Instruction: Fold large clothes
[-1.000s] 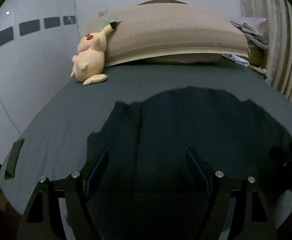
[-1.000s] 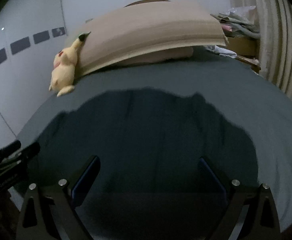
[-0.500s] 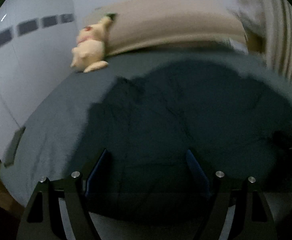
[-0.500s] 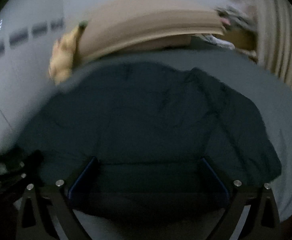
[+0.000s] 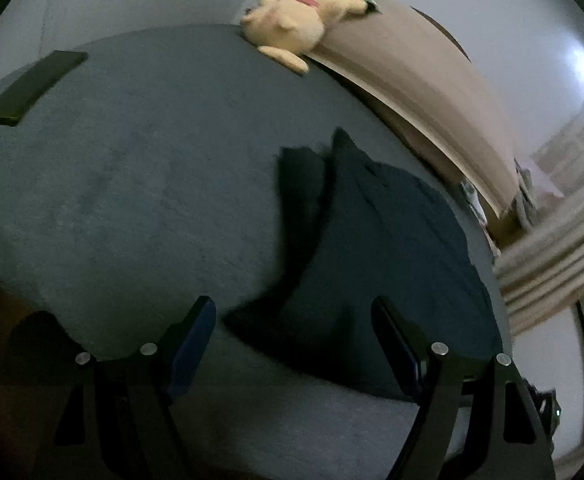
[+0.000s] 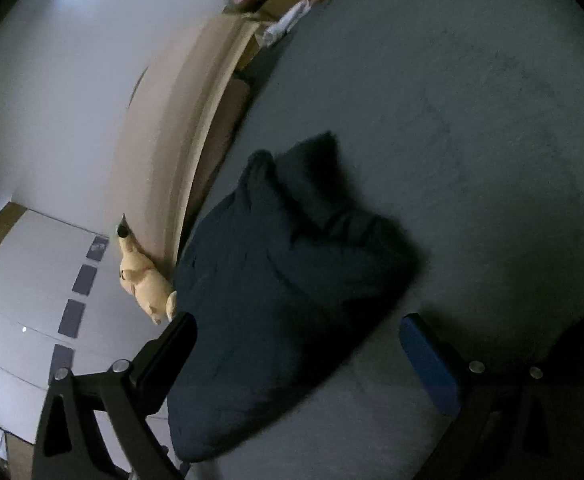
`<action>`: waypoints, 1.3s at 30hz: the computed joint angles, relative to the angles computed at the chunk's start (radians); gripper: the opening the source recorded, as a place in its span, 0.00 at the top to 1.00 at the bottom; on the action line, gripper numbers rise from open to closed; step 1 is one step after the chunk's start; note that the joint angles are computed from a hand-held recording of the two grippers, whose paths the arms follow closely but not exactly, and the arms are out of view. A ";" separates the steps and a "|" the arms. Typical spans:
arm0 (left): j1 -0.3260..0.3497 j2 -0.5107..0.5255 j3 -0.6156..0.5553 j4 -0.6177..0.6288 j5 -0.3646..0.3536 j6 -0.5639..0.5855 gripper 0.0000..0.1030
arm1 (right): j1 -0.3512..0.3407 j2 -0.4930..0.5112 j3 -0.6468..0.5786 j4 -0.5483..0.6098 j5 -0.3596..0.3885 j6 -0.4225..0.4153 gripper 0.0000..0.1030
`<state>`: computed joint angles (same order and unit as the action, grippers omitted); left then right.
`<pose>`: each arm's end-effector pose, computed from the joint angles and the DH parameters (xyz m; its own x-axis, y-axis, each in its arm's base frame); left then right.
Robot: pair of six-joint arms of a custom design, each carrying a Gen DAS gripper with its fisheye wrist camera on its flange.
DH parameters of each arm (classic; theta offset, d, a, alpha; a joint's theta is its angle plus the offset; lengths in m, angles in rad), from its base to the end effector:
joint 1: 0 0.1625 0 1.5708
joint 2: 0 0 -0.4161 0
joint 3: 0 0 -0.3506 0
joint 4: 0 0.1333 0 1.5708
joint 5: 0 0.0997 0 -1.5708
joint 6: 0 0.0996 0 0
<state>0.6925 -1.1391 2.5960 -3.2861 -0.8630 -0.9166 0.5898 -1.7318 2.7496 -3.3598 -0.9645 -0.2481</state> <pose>-0.1273 -0.3629 0.1444 -0.9635 -0.1985 -0.1797 -0.0336 0.7555 -0.6543 -0.0987 -0.2948 0.2857 -0.9094 0.3499 -0.2249 0.3844 0.5001 -0.7760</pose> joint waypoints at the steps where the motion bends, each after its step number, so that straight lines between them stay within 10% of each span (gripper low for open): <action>1: 0.005 0.010 -0.009 0.011 -0.004 -0.010 0.22 | 0.017 0.033 -0.007 -0.042 -0.017 0.027 0.01; 5: 0.063 0.052 -0.046 0.028 -0.064 -0.032 0.22 | 0.037 0.120 -0.038 -0.090 -0.037 0.071 0.11; 6: 0.064 0.061 -0.040 -0.002 -0.070 -0.026 0.23 | 0.060 0.145 -0.053 -0.098 -0.062 0.088 0.47; 9: 0.052 0.063 -0.046 0.005 -0.046 0.027 0.70 | 0.108 0.131 -0.064 -0.078 -0.135 0.064 0.72; 12: 0.024 0.052 -0.051 0.054 -0.006 -0.009 0.82 | 0.200 0.093 -0.050 -0.133 -0.246 0.028 0.80; 15: 0.040 0.092 -0.051 0.054 -0.012 -0.012 0.81 | 0.254 0.161 -0.073 -0.182 -0.356 0.012 0.79; 18: 0.025 0.086 -0.061 0.100 0.016 -0.005 0.76 | 0.205 0.181 -0.077 -0.166 -0.332 0.033 0.54; 23: -0.106 -0.047 -0.065 0.404 0.176 -0.160 0.67 | 0.250 0.080 -0.006 -0.303 -0.428 0.017 0.37; 26: -0.189 -0.035 -0.113 0.567 0.307 -0.196 0.39 | 0.394 0.095 0.017 -0.464 -0.552 -0.047 0.37; 32: -0.209 0.202 -0.251 0.476 0.351 0.057 0.37 | 0.808 0.496 -0.086 -0.762 -0.930 -0.235 0.29; 39: -0.169 0.307 -0.351 0.692 0.312 0.025 0.37 | 0.868 0.788 -0.200 -0.826 -1.143 -0.374 0.27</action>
